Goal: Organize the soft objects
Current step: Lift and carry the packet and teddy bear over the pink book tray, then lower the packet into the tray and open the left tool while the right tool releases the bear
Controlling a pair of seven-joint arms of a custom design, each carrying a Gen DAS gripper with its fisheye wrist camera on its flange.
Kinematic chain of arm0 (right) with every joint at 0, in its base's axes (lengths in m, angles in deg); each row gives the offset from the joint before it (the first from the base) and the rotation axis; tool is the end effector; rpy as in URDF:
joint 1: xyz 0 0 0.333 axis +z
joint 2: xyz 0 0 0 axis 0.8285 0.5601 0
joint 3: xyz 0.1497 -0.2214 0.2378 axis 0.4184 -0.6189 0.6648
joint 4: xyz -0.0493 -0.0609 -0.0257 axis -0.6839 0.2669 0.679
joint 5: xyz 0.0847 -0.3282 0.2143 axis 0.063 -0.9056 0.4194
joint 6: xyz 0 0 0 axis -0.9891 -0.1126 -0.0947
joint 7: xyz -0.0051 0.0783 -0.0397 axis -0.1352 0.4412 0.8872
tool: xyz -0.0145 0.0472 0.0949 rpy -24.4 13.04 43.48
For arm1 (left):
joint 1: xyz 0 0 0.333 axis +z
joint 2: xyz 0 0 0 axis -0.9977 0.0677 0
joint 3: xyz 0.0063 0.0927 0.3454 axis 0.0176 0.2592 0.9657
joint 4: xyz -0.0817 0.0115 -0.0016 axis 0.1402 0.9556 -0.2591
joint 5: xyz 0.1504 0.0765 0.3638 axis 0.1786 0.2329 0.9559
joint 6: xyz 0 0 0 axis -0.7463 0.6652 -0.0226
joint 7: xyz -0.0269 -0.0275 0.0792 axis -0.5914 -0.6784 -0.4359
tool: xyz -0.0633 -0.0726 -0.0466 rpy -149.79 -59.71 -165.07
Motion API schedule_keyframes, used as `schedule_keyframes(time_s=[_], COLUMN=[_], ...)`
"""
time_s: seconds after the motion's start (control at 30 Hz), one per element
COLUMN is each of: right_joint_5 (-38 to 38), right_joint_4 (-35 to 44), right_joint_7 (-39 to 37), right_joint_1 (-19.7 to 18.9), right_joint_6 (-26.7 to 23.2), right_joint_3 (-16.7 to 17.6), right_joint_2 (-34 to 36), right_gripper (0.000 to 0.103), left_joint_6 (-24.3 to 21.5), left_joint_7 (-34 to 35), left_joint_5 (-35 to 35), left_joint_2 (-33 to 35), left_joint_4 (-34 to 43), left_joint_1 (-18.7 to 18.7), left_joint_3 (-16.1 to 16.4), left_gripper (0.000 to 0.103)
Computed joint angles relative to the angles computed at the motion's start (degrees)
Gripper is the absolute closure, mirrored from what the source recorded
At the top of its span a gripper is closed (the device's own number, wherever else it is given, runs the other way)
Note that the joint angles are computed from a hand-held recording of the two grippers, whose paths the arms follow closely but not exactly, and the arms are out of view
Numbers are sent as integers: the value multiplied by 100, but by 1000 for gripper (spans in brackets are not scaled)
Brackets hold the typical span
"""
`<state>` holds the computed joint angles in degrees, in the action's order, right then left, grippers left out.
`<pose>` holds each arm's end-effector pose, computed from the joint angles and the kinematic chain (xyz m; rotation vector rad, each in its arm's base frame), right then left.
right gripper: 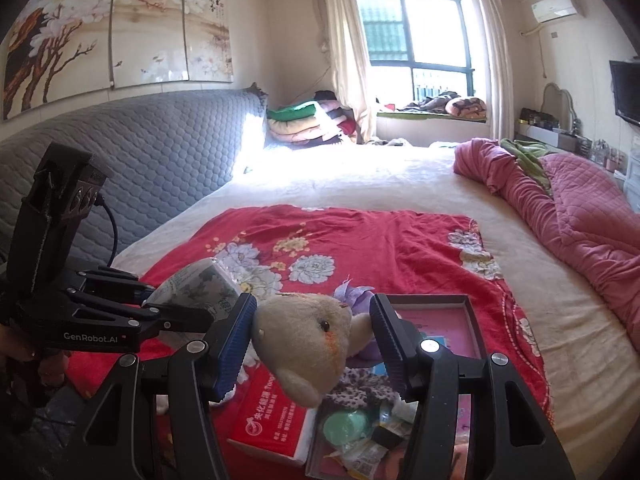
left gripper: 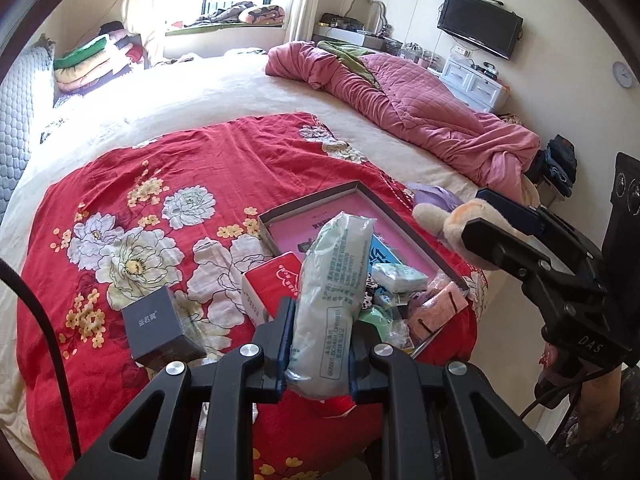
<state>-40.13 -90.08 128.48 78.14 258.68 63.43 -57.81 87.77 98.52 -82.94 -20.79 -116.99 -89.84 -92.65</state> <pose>0.5267 0.1748 0.6589 -1.7400 1.2699 -0.6418 0.5683 -0.1167 0.6560 -1.5667 2.3032 -0.9456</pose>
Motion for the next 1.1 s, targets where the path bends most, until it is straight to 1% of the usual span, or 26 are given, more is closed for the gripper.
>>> schedule_keyframes(time_s=[0.13,0.27,0.3,0.47,0.5,0.57,0.7,0.77,0.8,0.87,0.9,0.97,1.0,1.1], right_joint_5=[-367,-672,-840,-1231,-1343,-1381,-1494,-1402,-1423,-1288,-1274,-1116,-1092,-825], right_joint_4=[-159,-319,-354,-503,-534,-579,-668,-690,-700,-695,-694,-688,-698,-710], right_joint_7=[440,844,1017,1429,1539,1579,1706,1660,1687,1576,1574,1441,1431,1206], right_joint_1=[-311,-483,-601,-761,-836,-789,-816,-706,-727,-598,-603,-489,-501,-357], right_joint_6=[110,207,233,253,262,229,233,247,268,254,275,273,289,315], right_joint_3=[42,-24,26,-56,-24,-114,-162,-266,-253,-375,-369,-468,-453,-569], right_joint_2=[-172,-342,-377,-519,-539,-567,-581,-557,-541,-498,-469,-413,-393,-317], right_gripper=[43,43,43,43,43,43,43,43,43,43,43,43,43,43], left_joint_6=[-52,-79,-100,-172,-179,-207,-258,-294,-328,-368,-396,-430,-455,-516], left_joint_7=[62,113,114,69,51,10,-43,-74,-94,-127,-151,-161,-188,-271], left_joint_5=[-1,17,37,143,160,229,316,359,373,396,422,413,438,512], left_joint_2=[123,209,245,418,461,538,689,768,812,879,916,976,1013,1125], left_joint_4=[129,210,252,416,454,518,640,699,731,764,785,804,826,901], left_joint_1=[-84,-163,-182,-261,-276,-304,-347,-365,-372,-382,-387,-392,-398,-419], left_joint_3=[-75,-137,-153,-220,-233,-258,-293,-308,-313,-323,-327,-336,-340,-354], left_gripper=[81,81,81,81,81,81,81,81,81,81,81,81,81,81])
